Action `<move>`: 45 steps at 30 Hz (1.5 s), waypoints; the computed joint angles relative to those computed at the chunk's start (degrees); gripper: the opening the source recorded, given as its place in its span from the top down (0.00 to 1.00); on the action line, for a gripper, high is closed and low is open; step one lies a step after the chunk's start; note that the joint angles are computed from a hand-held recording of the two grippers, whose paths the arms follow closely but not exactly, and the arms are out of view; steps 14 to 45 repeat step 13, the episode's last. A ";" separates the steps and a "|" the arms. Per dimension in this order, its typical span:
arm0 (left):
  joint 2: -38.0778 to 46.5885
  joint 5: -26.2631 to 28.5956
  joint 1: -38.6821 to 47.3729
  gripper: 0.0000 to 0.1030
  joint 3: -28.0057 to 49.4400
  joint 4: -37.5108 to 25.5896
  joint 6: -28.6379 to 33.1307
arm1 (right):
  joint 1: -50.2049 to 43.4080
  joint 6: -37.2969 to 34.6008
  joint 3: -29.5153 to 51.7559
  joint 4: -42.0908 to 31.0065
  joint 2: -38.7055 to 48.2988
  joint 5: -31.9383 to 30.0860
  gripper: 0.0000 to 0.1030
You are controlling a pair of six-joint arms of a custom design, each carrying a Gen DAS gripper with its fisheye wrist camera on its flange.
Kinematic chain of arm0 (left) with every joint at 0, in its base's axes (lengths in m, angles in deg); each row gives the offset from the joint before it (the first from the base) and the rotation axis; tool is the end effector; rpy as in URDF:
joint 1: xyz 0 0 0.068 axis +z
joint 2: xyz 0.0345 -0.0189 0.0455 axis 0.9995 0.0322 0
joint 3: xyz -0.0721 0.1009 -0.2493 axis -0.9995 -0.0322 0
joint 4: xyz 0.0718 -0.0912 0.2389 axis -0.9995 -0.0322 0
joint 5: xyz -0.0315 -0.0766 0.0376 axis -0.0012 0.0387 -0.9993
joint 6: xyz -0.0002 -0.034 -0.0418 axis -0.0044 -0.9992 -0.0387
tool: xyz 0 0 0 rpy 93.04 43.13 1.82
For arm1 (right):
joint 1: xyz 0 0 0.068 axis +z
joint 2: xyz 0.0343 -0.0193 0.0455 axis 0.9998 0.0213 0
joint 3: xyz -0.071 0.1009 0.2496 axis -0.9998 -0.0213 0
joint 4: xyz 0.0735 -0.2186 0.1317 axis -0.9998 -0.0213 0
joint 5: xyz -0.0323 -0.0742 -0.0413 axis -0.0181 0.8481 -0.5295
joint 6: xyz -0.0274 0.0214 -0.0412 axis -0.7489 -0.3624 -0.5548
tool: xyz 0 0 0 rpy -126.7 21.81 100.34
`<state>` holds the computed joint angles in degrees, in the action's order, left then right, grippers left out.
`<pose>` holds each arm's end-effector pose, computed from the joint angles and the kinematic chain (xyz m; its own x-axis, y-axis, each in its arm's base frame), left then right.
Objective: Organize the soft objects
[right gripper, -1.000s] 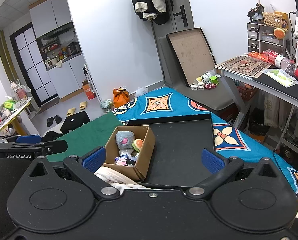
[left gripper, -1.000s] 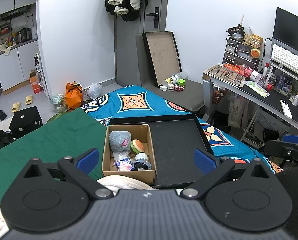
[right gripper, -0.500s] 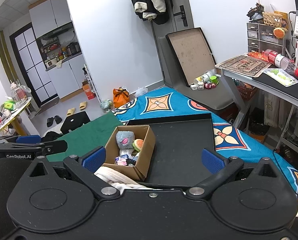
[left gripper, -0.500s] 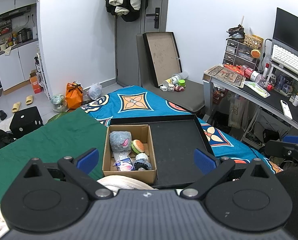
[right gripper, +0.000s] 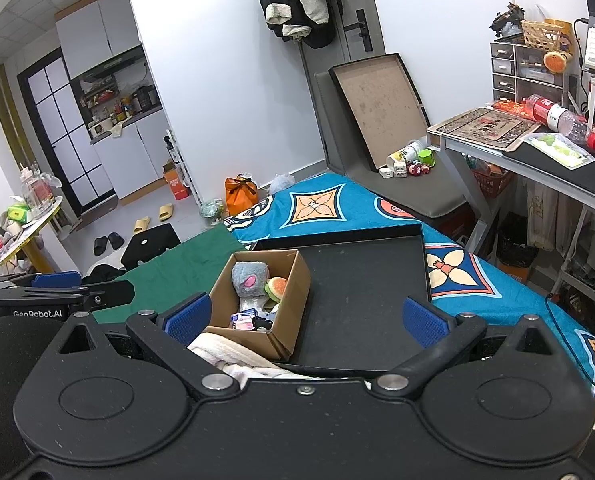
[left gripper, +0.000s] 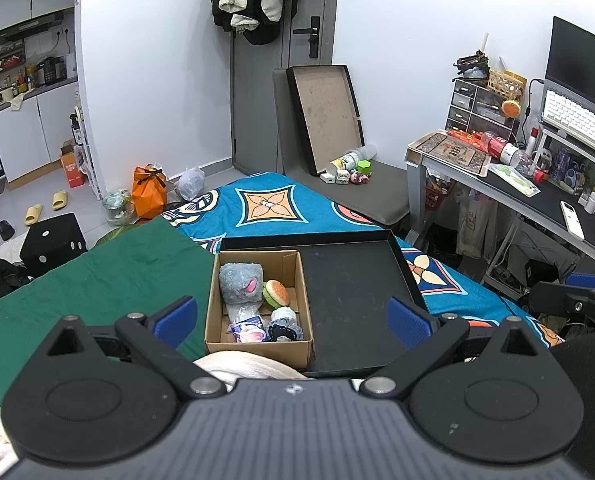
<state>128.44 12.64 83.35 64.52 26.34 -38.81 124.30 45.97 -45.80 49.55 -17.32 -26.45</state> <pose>0.2263 -0.0282 0.3010 -0.5926 0.1866 -0.7836 0.3629 0.9303 -0.0530 0.1623 0.0990 0.2679 -0.5656 0.2130 -0.7967 0.0271 0.9704 0.2402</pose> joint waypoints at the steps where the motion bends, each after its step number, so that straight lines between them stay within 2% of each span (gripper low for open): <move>1: -0.06 -0.06 -0.07 0.02 -0.05 0.00 -0.05 | -0.04 0.08 -0.07 0.01 -0.07 -0.03 0.00; 13: 2.94 2.22 2.20 0.02 2.18 0.05 1.12 | 0.29 1.53 -1.40 1.14 -0.79 0.01 0.00; 45: 2.94 2.22 2.20 0.02 2.18 0.05 1.12 | 0.29 1.53 -1.40 1.14 -0.79 0.01 0.00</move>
